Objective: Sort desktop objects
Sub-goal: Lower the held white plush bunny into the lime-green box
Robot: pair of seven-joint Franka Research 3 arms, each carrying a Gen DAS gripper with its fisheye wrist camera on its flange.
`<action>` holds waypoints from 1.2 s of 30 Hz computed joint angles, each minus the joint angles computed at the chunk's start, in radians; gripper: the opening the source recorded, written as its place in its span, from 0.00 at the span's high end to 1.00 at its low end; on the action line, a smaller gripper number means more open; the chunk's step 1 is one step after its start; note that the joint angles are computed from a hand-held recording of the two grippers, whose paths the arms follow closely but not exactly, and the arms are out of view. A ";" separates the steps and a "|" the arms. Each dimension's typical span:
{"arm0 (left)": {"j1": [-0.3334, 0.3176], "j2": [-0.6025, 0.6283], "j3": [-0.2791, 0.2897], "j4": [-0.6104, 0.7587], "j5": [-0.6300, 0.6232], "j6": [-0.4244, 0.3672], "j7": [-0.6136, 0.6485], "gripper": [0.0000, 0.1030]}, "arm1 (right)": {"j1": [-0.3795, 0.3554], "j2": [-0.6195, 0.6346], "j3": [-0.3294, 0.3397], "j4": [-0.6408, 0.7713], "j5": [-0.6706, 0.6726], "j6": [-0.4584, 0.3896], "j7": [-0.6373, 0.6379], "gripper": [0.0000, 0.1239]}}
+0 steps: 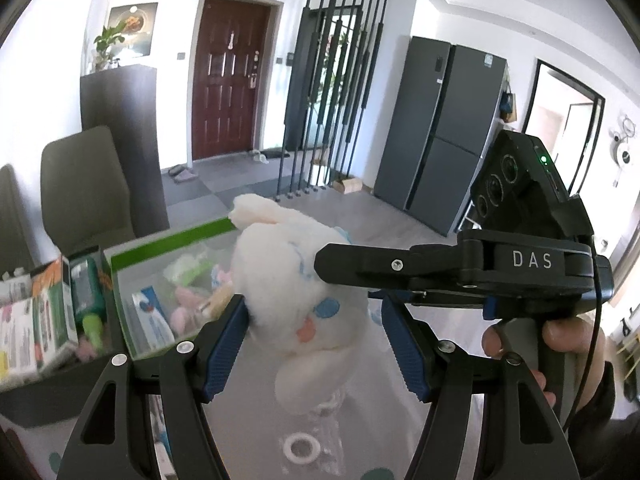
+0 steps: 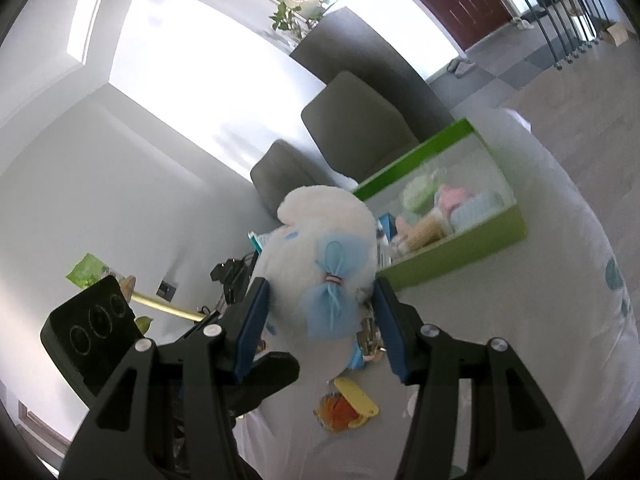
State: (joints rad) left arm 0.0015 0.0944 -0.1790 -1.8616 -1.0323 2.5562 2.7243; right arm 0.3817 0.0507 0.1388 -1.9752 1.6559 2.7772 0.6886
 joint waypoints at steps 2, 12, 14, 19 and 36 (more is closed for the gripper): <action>-0.001 0.021 -0.002 0.032 0.008 0.000 -0.011 0.34 | -0.004 0.008 -0.004 0.019 -0.010 0.003 0.005 0.57; 0.023 0.126 -0.046 0.170 0.069 0.006 -0.064 0.34 | -0.038 0.086 0.002 0.126 -0.089 -0.001 0.065 0.57; 0.032 0.157 -0.056 0.204 0.091 0.003 -0.087 0.34 | -0.046 0.104 0.004 0.144 -0.104 -0.009 0.081 0.57; 0.052 0.211 -0.088 0.263 0.132 0.008 -0.129 0.34 | -0.063 0.153 0.015 0.198 -0.149 -0.007 0.120 0.57; 0.079 0.474 -0.179 0.581 0.373 0.000 -0.353 0.34 | -0.143 0.361 0.067 0.440 -0.354 -0.012 0.289 0.57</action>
